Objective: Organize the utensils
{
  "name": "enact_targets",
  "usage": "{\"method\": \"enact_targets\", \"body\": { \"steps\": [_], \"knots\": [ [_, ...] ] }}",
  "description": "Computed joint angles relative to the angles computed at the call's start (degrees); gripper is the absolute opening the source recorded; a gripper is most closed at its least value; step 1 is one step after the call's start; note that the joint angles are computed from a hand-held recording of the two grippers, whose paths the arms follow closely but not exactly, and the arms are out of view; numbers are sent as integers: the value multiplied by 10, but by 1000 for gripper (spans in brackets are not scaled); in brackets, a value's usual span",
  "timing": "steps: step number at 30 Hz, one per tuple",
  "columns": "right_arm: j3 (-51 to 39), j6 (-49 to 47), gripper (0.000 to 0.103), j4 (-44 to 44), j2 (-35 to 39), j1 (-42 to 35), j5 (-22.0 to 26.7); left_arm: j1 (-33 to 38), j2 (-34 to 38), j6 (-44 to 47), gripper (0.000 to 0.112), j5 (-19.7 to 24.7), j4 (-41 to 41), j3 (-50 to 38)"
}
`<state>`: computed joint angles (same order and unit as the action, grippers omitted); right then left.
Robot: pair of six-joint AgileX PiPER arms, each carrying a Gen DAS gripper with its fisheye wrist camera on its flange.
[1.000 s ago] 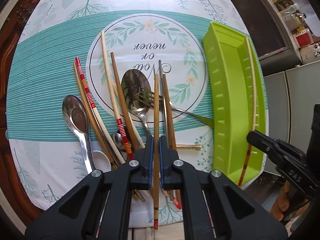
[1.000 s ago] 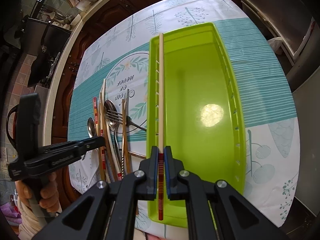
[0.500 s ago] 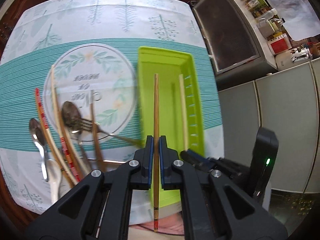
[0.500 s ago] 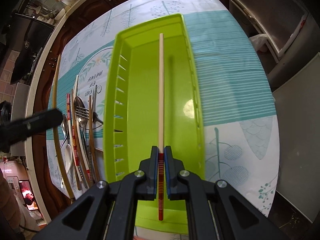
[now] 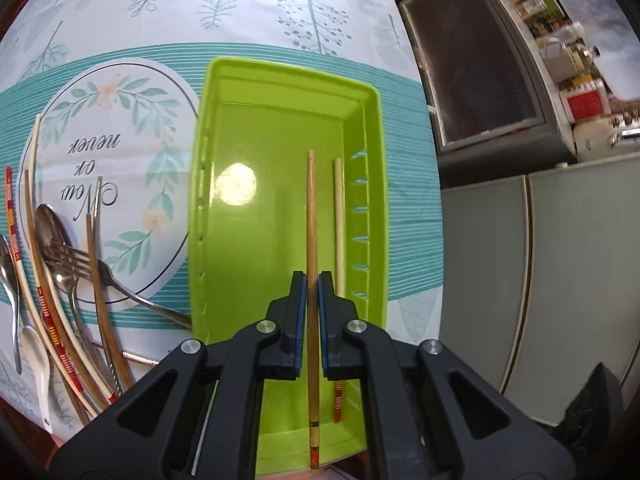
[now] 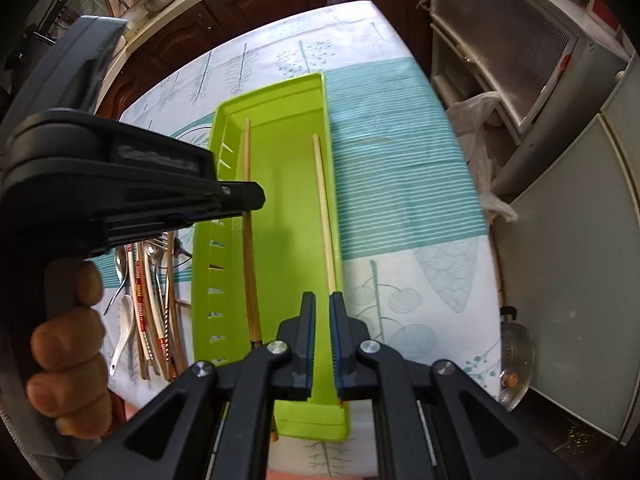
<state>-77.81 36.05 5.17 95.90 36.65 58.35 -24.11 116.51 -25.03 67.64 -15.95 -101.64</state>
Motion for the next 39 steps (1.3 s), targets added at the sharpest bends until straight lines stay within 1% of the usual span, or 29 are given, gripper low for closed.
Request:
{"method": "enact_targets", "body": {
  "steps": [3, 5, 7, 8, 9, 10, 16, 19, 23, 29, 30, 32, 33, 34, 39],
  "knots": [
    [4, 1, 7, -10, -6, 5, -2, -16, -4, -2, 4, -11, 30, 14],
    [7, -4, 7, -6, -5, 5, -5, -18, -12, 1, 10, -14, 36, 25],
    [7, -14, 7, 0, -1, 1, -7, -14, -26, 5, 24, -20, 36, 40],
    [7, -14, 7, 2, -1, 2, -7, -13, -33, 7, 28, -24, 39, 46],
    [7, -18, 7, 5, 1, 1, -8, -12, -37, 9, 35, -24, 41, 46],
    [7, -18, 7, 6, 2, 1, -9, -13, -42, 9, 38, -26, 45, 48],
    [10, -22, 7, 16, 1, -1, -19, -16, -65, 13, 39, -16, 68, 48],
    [12, -27, 7, 25, 2, -1, -22, -12, -87, 22, 39, -9, 72, 65],
    [6, -40, 7, 42, 7, 2, -19, -5, -133, 40, 39, -5, 83, 101],
    [-9, -46, 7, 52, 11, 21, -15, 12, -232, 66, 40, -5, 122, 188],
    [-14, -45, 9, 51, 11, 27, -14, 17, -249, 72, 41, -3, 128, 202],
    [-20, -41, 16, 50, 11, 36, -15, 26, -281, 80, 44, -4, 143, 230],
    [-23, -40, 23, 48, 11, 41, -16, 30, -298, 81, 45, -4, 151, 244],
    [-27, -38, 25, 44, 11, 46, -17, 32, -309, 80, 46, -6, 160, 255],
    [-62, -34, 25, 39, 21, 69, -6, 65, -373, 101, 47, -5, 177, 309]
  ]
}}
